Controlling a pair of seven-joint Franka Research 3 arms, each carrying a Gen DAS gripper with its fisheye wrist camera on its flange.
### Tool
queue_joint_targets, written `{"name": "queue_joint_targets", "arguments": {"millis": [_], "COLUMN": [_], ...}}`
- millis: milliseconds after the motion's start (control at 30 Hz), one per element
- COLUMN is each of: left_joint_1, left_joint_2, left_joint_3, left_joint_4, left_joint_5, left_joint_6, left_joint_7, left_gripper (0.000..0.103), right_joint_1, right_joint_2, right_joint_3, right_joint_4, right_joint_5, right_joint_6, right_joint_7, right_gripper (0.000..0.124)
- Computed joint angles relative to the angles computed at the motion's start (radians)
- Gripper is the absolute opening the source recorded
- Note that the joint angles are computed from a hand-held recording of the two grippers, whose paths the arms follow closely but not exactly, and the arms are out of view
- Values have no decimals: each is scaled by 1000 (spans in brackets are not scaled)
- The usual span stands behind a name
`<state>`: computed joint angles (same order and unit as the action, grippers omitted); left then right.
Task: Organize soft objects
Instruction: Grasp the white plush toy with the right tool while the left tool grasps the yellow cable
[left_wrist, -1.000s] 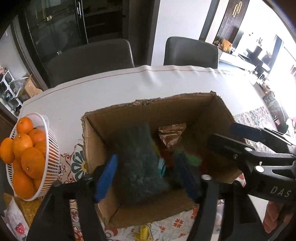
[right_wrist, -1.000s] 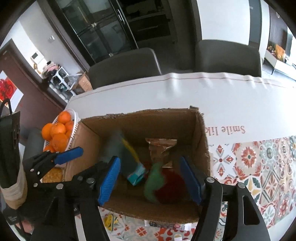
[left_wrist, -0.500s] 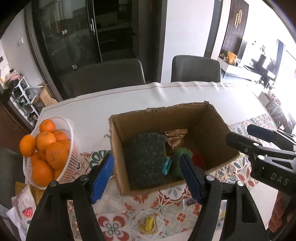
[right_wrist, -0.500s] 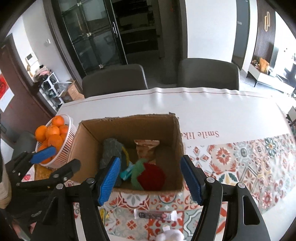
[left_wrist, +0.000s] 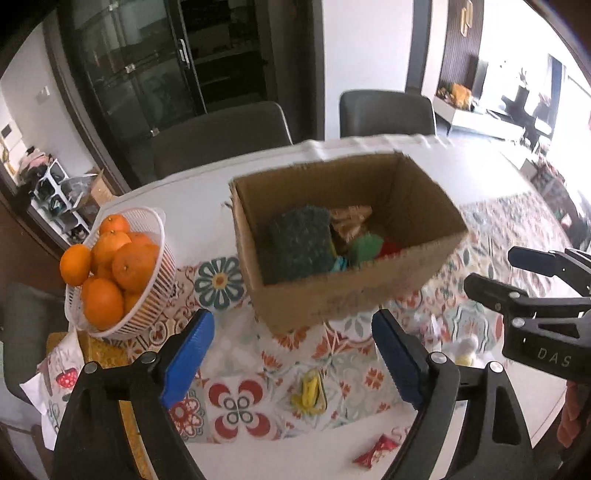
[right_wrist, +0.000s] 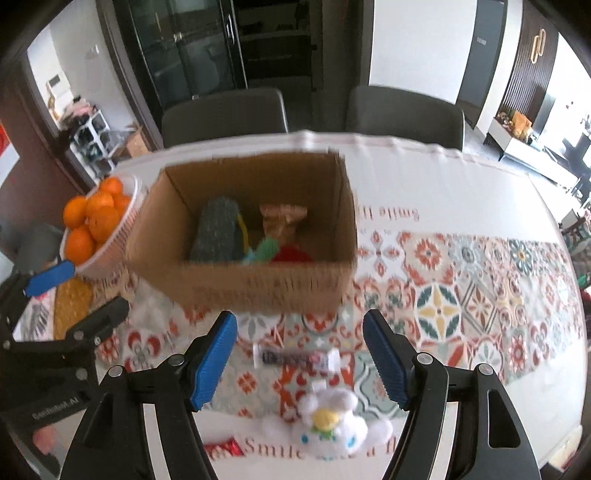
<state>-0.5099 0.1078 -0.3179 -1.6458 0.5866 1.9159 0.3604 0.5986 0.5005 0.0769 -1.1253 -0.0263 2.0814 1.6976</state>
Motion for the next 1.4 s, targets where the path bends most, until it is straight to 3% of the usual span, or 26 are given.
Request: {"name": "queue_joint_targets", "arguments": {"millis": [367, 733, 1000, 1400], "left_joint_1": [-19, 6, 29, 66], "left_joint_2": [61, 136, 156, 185], "left_joint_3": [-6, 8, 15, 20], "left_joint_4": [11, 1, -38, -77], "left_joint_5": [-87, -235, -309, -409], "left_joint_6": [-20, 0, 36, 103], "left_joint_7": [61, 159, 196, 218], "left_gripper": [88, 87, 85, 64], "right_joint_1": [-25, -9, 18, 19], "right_joint_2": [-102, 22, 81, 150], "right_joint_3": [11, 0, -18, -24], "right_joint_4": [-201, -70, -20, 39], "right_joint_5": [-2, -22, -65, -46], "right_joint_6": [-36, -262, -319, -349], "right_joint_7": [33, 33, 43, 33], "right_gripper": [72, 72, 72, 72]}}
